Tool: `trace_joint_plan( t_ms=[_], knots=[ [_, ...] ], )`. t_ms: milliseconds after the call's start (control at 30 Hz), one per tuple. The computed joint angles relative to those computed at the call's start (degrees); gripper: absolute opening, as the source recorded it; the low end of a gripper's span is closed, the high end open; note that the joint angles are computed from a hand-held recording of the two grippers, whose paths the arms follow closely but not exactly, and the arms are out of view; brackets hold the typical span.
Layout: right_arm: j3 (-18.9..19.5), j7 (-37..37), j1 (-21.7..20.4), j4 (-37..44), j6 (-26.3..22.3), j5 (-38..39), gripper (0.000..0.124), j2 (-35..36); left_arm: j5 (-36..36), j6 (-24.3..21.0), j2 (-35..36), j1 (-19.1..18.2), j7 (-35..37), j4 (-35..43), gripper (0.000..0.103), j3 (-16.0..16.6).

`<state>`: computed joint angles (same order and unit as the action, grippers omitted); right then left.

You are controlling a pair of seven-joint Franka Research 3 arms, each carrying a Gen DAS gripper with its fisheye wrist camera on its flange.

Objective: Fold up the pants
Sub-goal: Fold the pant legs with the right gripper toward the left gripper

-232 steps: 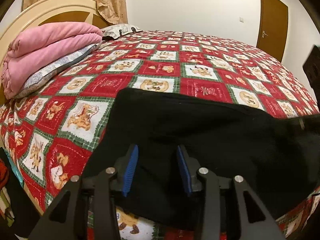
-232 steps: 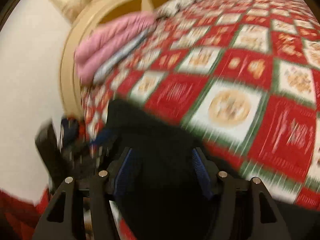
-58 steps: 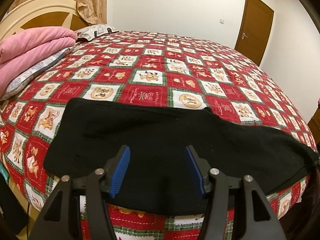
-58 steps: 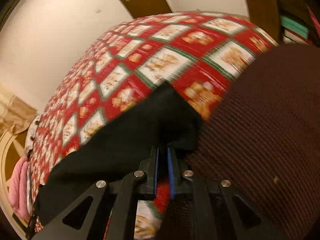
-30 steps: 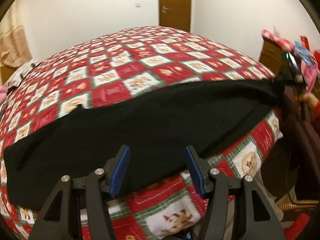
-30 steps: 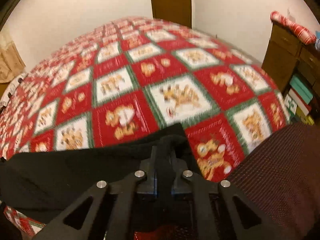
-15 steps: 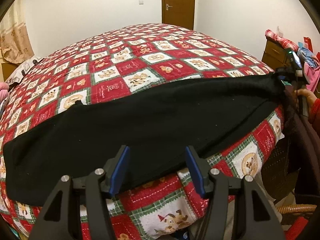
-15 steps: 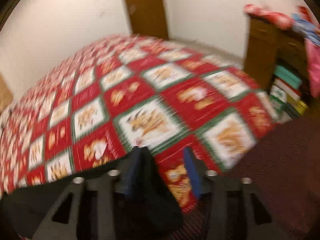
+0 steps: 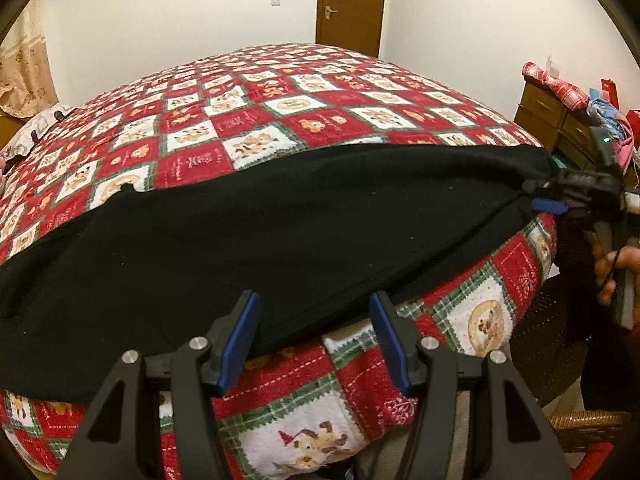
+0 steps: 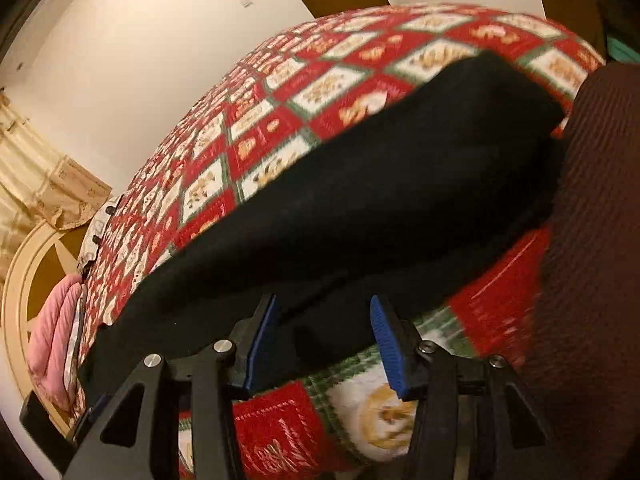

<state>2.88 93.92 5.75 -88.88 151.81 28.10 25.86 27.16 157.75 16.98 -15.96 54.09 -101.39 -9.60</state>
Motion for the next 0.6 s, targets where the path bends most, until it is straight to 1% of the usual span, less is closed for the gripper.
trace_joint_plan(
  t_ms=[67,133,167,200,233,267,333,433,467,600],
  knots=[
    [-1.2,2.7,1.7,-0.1,2.2,-1.7,0.050,0.5,0.8,0.3,-0.3,-0.3,-1.4,-0.6,0.060,0.6],
    [-1.0,3.2,1.9,-0.4,3.3,-2.1,0.051,0.4,-0.2,0.4,-0.3,0.3,-1.5,-0.8,0.060,0.2],
    [-0.6,2.8,1.7,-0.2,3.9,-1.9,0.049,0.6,-1.3,0.5,-0.2,0.8,-0.9,-0.9,0.060,-0.2],
    [0.0,2.0,1.3,0.0,4.1,-1.5,0.040,0.8,-1.6,0.5,-0.2,0.9,-0.8,-0.9,0.060,-0.3],
    [0.0,2.1,1.5,1.5,3.4,-1.8,0.022,1.7,-1.6,0.7,-0.2,0.9,-0.7,-0.9,0.060,-0.2],
    [0.0,2.5,1.6,2.2,2.9,-2.0,0.016,2.2,-1.4,0.8,-0.3,0.8,-0.8,-1.0,0.060,-0.1],
    [1.7,0.9,0.0,2.1,2.8,0.7,0.011,2.4,-1.3,1.0,-0.4,0.7,-0.9,-1.2,0.060,-0.1],
    [4.0,-3.2,-2.3,1.0,2.8,5.5,0.003,1.4,-1.4,1.1,-0.5,0.8,-0.8,-1.4,0.060,0.0],
    [4.6,-4.8,-3.0,0.1,2.8,7.2,0.003,0.7,-1.4,1.0,-0.5,0.8,-1.0,-1.4,0.060,0.0],
    [4.6,-8.2,-3.2,-3.4,2.6,11.2,0.003,-2.7,-2.6,1.5,-0.5,1.3,-0.5,-1.5,0.060,-0.4]
  ],
)
